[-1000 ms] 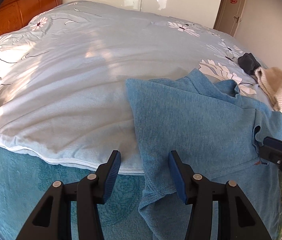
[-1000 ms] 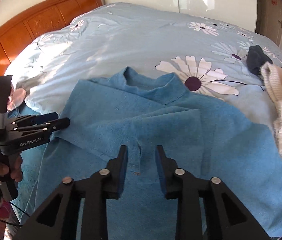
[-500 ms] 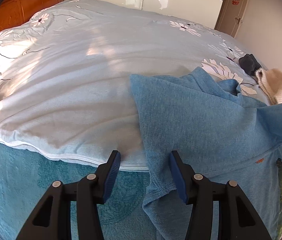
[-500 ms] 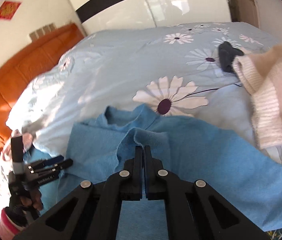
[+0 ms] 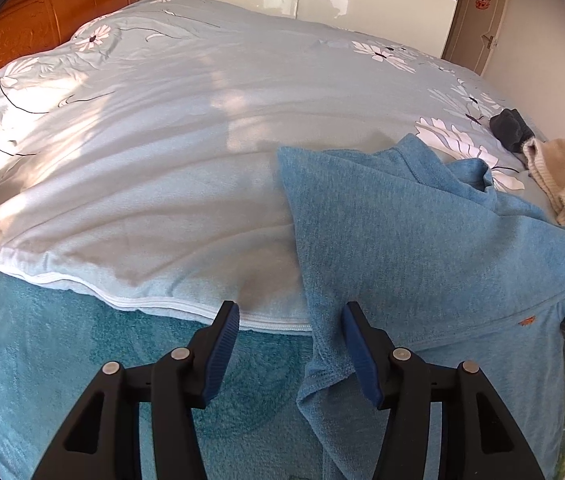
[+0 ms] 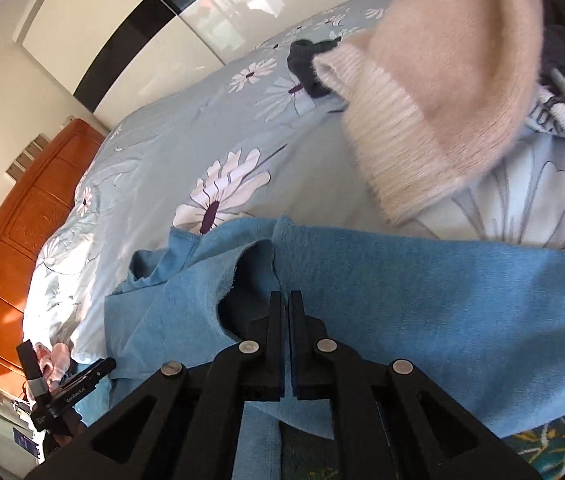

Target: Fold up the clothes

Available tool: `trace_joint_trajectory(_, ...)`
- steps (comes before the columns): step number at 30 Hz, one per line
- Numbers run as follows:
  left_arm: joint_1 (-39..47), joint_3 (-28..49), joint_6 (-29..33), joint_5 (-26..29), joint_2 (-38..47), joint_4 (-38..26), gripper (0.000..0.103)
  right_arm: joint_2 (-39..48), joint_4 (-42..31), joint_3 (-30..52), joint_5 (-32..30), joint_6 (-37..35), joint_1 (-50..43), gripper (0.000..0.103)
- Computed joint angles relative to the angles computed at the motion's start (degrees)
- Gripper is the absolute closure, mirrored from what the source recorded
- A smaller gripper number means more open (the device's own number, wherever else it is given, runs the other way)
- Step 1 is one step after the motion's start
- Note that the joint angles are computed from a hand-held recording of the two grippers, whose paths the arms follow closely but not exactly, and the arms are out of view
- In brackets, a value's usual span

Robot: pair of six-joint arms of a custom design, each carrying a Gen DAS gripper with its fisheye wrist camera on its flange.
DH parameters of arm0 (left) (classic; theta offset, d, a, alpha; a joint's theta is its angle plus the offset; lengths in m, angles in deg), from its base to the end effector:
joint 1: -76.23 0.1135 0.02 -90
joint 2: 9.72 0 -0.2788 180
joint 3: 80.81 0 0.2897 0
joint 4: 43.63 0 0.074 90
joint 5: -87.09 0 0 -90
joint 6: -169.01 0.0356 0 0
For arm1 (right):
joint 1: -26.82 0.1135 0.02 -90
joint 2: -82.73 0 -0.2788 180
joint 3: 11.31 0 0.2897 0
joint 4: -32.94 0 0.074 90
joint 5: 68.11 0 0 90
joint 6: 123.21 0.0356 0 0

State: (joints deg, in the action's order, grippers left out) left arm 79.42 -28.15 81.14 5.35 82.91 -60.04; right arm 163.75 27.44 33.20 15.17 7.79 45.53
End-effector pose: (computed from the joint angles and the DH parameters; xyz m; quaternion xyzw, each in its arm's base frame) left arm 0.3151 0.0124 0.1149 0.0120 0.9549 -0.0555 0.2913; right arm 0.2739 0.0972 0.1433 0.1529 0.8994 0.2485 0.3254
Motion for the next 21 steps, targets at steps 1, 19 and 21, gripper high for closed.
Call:
trace_joint_trajectory(1, 0.36, -1.11, 0.34, 0.17, -1.7, 0.17, 0.045, -4.0, -0.4, -2.19, -0.62, 0.03, -1.13, 0.099)
trace_joint_trajectory(19, 5.2, -11.06, 0.96, 1.89, -21.93, -5.95, 0.045, -25.63, -24.89, -15.99, -22.58, -42.52, -56.66, 0.058)
trace_joint_trajectory(21, 4.85, -11.46, 1.18, 1.47, -22.41, -6.13, 0.045, -23.27, -23.45, -15.91, -25.11, -43.96, -58.07, 0.057)
